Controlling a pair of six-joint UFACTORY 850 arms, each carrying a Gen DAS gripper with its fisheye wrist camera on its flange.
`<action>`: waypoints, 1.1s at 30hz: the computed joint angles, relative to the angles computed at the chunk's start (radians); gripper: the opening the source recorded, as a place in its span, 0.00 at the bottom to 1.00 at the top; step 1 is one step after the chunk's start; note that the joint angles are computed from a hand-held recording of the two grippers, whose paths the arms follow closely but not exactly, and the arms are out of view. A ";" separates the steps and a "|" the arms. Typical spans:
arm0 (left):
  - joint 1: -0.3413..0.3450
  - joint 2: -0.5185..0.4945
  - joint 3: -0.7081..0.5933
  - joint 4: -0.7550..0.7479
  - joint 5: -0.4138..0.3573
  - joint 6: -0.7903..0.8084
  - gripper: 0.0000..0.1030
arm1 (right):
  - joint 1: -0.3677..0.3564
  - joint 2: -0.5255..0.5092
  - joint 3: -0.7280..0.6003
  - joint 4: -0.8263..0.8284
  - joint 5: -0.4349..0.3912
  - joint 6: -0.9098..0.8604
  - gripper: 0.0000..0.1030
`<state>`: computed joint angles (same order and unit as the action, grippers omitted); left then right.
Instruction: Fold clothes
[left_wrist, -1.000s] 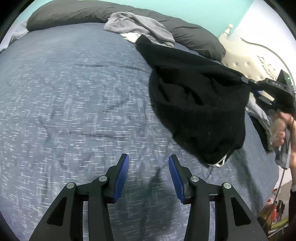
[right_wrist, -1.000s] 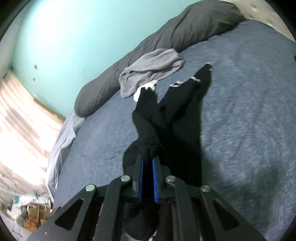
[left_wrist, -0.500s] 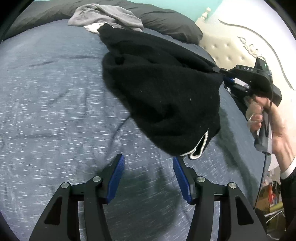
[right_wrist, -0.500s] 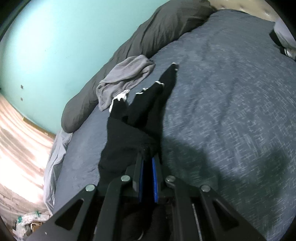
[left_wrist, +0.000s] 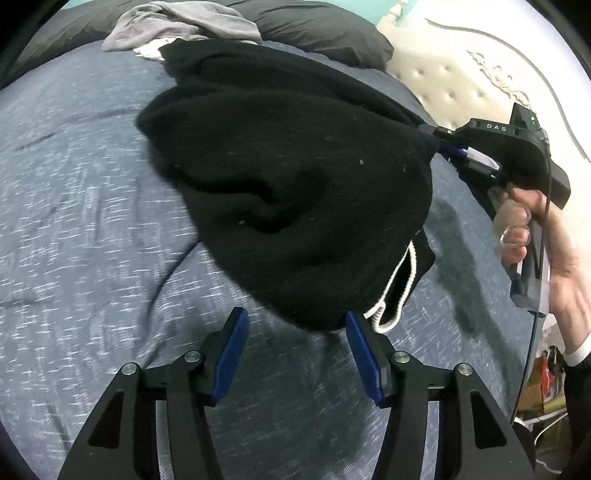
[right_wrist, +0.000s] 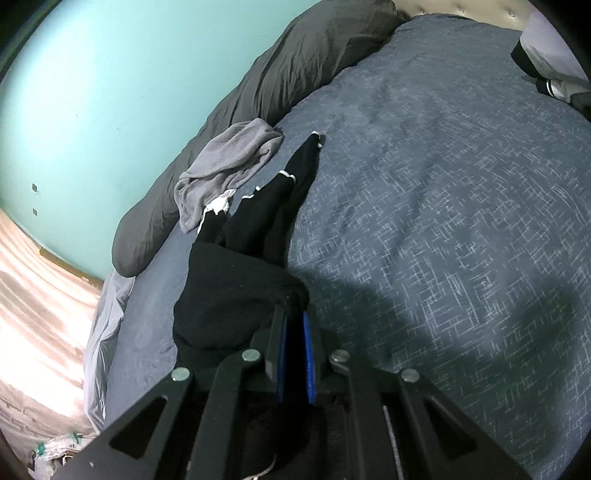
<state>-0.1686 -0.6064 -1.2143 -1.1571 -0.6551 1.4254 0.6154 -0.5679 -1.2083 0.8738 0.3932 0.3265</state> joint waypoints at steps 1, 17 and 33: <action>-0.003 -0.005 -0.004 0.007 -0.004 -0.012 0.58 | 0.000 0.001 0.002 -0.007 0.000 0.007 0.07; 0.007 -0.065 -0.068 -0.013 -0.076 -0.059 0.32 | 0.007 0.003 0.015 -0.076 0.000 0.080 0.07; 0.075 0.071 -0.050 -0.003 -0.054 -0.027 0.10 | 0.053 0.047 -0.007 0.021 0.011 -0.054 0.07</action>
<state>-0.0934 -0.5357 -1.2640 -1.1601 -0.7089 1.3986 0.6688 -0.5210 -1.2149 0.8952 0.4041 0.2722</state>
